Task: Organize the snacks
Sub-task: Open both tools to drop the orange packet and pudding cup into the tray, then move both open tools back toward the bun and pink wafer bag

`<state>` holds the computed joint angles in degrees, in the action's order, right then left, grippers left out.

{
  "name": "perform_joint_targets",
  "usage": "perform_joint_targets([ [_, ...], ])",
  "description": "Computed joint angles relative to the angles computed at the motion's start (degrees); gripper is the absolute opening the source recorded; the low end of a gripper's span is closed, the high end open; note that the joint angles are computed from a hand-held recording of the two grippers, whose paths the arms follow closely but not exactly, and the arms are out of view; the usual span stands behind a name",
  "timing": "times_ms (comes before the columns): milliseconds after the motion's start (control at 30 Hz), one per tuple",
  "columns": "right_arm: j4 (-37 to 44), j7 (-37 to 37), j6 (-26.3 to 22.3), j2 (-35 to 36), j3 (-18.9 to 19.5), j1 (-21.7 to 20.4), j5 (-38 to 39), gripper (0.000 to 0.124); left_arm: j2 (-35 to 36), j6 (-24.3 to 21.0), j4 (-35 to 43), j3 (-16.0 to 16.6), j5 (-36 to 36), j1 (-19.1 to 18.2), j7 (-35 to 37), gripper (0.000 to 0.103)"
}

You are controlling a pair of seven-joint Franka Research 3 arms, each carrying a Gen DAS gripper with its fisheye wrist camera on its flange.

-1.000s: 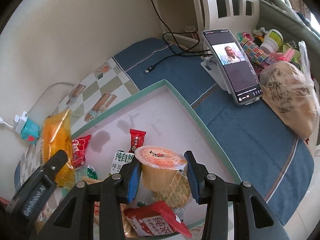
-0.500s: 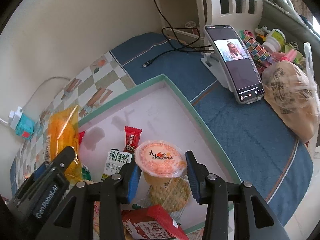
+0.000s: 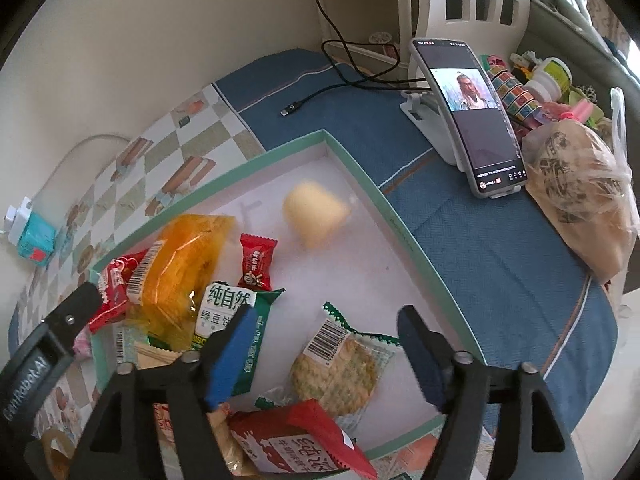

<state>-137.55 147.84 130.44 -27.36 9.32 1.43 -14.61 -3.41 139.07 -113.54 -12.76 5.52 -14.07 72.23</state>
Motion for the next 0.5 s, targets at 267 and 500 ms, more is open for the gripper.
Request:
perform_joint_targets([
  [267,0.59,-0.19,-0.41,0.31,0.15,0.28,-0.71,0.103,0.63,-9.73,2.01,1.3,4.01,2.6,-8.31,0.096],
  [500,2.68,-0.68,-2.11,1.03,0.65,1.18,-0.81,0.103,-0.21,-12.14,1.73,2.71,4.27,4.98,-12.51,0.098],
])
